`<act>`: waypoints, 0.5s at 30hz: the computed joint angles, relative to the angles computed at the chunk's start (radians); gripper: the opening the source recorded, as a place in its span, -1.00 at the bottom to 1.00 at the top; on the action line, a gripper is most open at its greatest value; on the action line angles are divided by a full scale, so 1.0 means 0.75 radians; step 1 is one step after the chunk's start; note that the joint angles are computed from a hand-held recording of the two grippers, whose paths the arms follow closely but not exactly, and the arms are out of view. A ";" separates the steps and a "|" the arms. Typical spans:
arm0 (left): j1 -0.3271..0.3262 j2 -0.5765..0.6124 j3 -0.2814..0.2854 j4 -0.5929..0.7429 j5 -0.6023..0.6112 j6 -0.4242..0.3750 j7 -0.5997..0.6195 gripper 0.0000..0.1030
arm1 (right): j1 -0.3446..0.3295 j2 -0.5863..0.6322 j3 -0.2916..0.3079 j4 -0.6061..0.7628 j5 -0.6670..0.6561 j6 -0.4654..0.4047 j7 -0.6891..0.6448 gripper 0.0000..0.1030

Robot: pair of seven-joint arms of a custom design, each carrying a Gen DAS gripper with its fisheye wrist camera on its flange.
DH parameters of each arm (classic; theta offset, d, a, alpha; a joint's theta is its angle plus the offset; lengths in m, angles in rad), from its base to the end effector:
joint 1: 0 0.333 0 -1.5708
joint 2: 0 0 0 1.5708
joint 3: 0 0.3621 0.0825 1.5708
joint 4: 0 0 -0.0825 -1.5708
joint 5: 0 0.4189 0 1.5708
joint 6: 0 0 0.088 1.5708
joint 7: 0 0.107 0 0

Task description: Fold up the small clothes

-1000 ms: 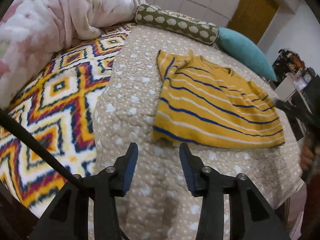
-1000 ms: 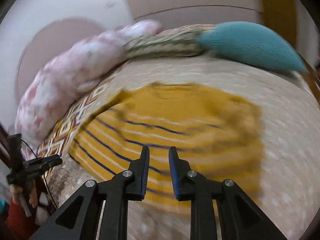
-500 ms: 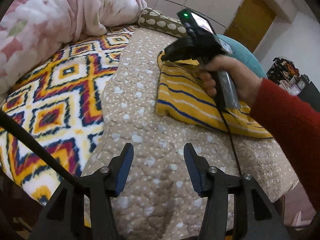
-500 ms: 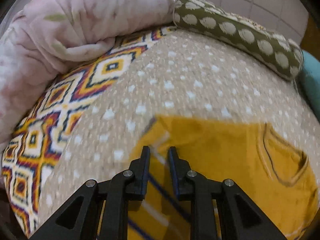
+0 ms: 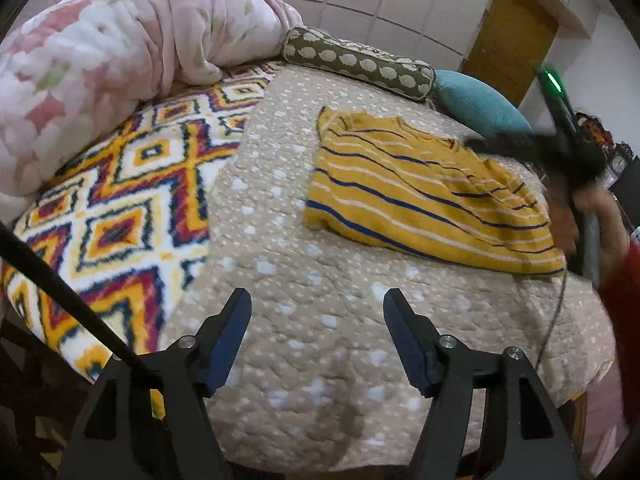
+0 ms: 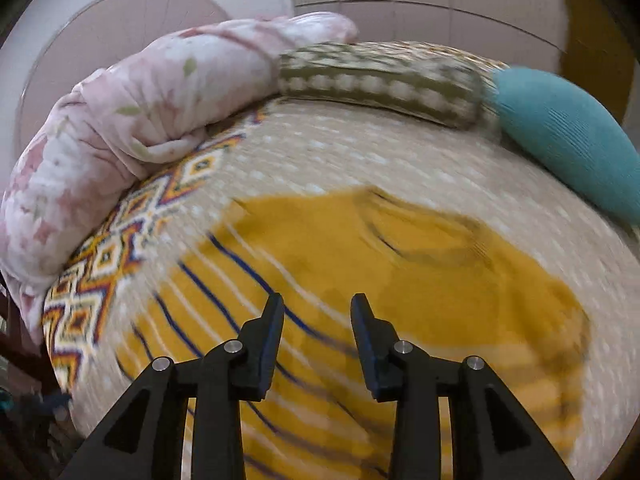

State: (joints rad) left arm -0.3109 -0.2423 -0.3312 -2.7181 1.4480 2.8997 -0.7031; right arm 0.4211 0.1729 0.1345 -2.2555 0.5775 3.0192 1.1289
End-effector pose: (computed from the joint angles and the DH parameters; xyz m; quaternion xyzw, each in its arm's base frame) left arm 0.2875 -0.2838 0.3224 -0.7423 0.5771 -0.2968 0.1671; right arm 0.5351 0.2822 0.3649 -0.8031 0.5123 -0.0903 0.2905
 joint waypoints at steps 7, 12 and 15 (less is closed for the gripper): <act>-0.050 0.060 -0.024 0.071 -0.132 -0.015 0.121 0.33 | -0.236 -0.133 -0.011 -0.241 0.658 0.008 -0.473 -0.43; -0.087 0.099 -0.043 0.124 -0.265 -0.043 0.251 0.36 | -0.307 -0.225 -0.107 -0.288 1.152 0.005 -0.809 -0.24; -0.094 0.140 -0.045 0.161 -0.297 -0.033 0.276 0.37 | -0.355 -0.291 -0.179 -0.328 1.334 -0.154 -0.938 -0.20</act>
